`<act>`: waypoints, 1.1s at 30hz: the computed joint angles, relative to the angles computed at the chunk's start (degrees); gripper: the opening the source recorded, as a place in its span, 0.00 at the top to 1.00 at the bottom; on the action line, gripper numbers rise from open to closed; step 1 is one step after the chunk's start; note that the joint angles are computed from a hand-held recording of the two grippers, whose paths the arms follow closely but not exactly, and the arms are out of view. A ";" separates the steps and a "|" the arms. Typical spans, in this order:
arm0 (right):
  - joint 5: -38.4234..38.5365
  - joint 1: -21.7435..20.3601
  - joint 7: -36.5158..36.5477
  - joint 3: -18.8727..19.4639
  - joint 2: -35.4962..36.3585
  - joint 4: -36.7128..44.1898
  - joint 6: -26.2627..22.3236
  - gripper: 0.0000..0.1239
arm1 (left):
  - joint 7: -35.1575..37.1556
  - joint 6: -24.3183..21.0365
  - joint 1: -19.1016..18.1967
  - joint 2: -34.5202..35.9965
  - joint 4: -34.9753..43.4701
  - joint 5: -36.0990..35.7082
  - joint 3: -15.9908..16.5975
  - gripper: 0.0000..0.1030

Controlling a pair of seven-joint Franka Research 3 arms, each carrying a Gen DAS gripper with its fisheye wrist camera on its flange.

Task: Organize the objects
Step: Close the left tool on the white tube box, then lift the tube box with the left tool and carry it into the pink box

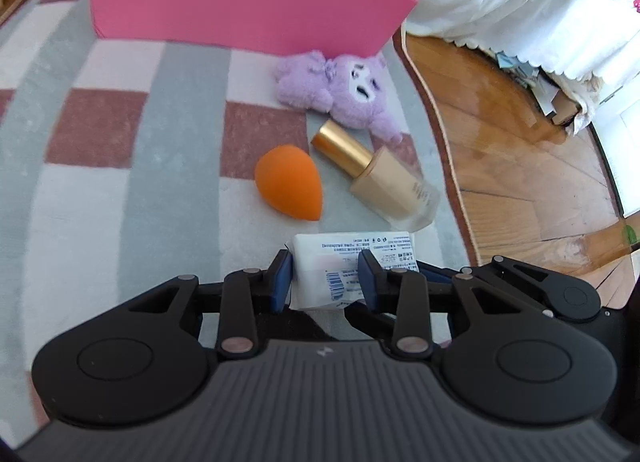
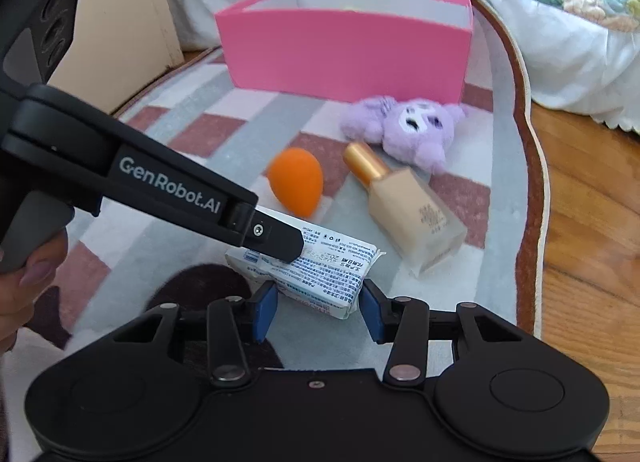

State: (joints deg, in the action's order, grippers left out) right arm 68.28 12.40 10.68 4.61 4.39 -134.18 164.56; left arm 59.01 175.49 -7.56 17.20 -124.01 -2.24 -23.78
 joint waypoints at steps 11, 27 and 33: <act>-19.66 2.33 14.17 -1.26 -8.30 -3.13 -4.84 0.59 | 16.84 -8.40 3.24 -12.55 -5.41 -20.83 -3.16 0.67; -34.82 3.84 19.89 -3.30 -14.93 2.19 -14.60 0.59 | 13.10 -19.79 -5.69 -22.12 -2.60 -16.66 8.70 0.67; -34.97 2.73 23.13 -4.11 -14.19 8.02 -20.92 0.59 | 12.16 -21.17 -7.73 -22.37 0.71 -15.03 11.58 0.67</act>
